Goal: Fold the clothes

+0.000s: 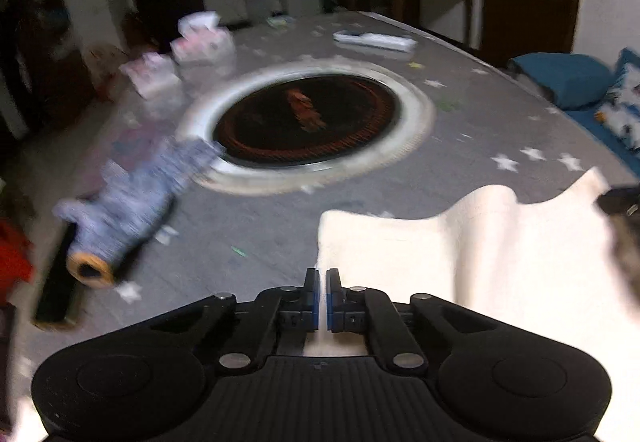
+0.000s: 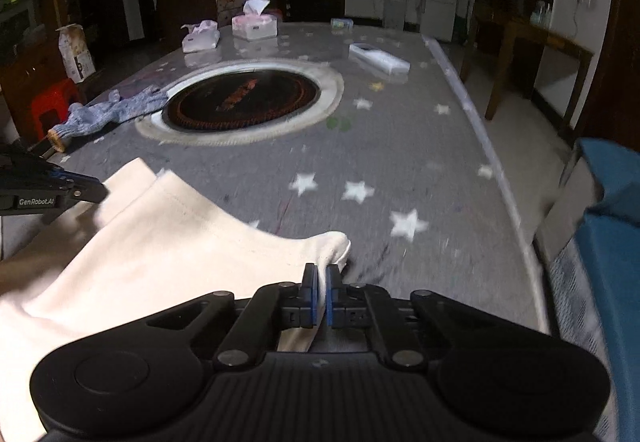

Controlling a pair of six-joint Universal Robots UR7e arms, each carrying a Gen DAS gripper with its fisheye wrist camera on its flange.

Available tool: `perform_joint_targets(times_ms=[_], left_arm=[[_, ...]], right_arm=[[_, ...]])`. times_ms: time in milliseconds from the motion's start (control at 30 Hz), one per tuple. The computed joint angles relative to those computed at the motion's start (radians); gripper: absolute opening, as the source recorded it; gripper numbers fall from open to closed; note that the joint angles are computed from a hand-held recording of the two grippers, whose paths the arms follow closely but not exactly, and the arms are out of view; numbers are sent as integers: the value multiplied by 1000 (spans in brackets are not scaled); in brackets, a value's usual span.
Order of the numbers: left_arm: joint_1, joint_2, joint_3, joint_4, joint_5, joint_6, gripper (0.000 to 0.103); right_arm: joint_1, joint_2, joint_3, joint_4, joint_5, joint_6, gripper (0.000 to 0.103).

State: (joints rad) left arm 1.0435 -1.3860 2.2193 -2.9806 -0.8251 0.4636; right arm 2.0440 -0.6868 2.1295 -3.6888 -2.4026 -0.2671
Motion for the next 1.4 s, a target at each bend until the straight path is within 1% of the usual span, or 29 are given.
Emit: perform_joint_targets(times_ms=[67, 167, 233, 300, 367, 433, 500, 567, 667, 733, 833, 900, 1000, 1067, 1133, 1233, 1300, 1400], left_arm=[[8, 21, -11, -56, 33, 2, 3], [35, 31, -42, -24, 37, -37, 4], [43, 27, -45, -23, 31, -45, 8], [44, 13, -43, -14, 28, -60, 16], [38, -11, -30, -1, 25, -62, 18], [27, -51, -8, 32, 8, -61, 18], [14, -102, 25, 78, -29, -66, 18], [2, -152, 60, 120, -63, -63, 18], [-24, -239, 120, 196, -104, -65, 18], [-49, -305, 167, 239, -130, -50, 18], [-92, -415, 235, 289, -171, -29, 18], [-122, -490, 274, 335, -196, -27, 20], [-157, -583, 327, 393, -219, 2, 20], [-169, -618, 347, 439, -219, 18, 20], [-166, -625, 356, 455, -214, 26, 20], [-149, -622, 347, 461, -231, 33, 20], [-148, -623, 341, 473, -233, 36, 20], [-160, -623, 340, 477, -238, 37, 24]], right_arm=[[-1, 14, -27, -30, -18, -41, 3], [-16, 33, -70, -27, -35, -61, 4], [-25, 45, -91, -3, -45, -68, 4], [-21, 48, -92, -5, -47, -80, 6], [-11, 38, -79, 0, -36, -85, 11], [5, 2, -42, 44, 9, -68, 15], [23, -41, 0, 117, 66, -38, 20], [46, -71, 33, 186, 117, -16, 30], [86, -88, 70, 261, 167, -1, 34], [110, -92, 88, 301, 200, 10, 35], [157, -77, 112, 316, 241, 5, 37], [189, -65, 129, 308, 257, -2, 42], [230, -48, 155, 296, 255, 5, 43], [244, -42, 174, 284, 255, 24, 43], [255, -46, 199, 253, 251, 56, 43], [260, -97, 254, 206, 236, 140, 43], [266, -136, 291, 178, 193, 211, 43], [260, -201, 352, 151, 90, 330, 43]])
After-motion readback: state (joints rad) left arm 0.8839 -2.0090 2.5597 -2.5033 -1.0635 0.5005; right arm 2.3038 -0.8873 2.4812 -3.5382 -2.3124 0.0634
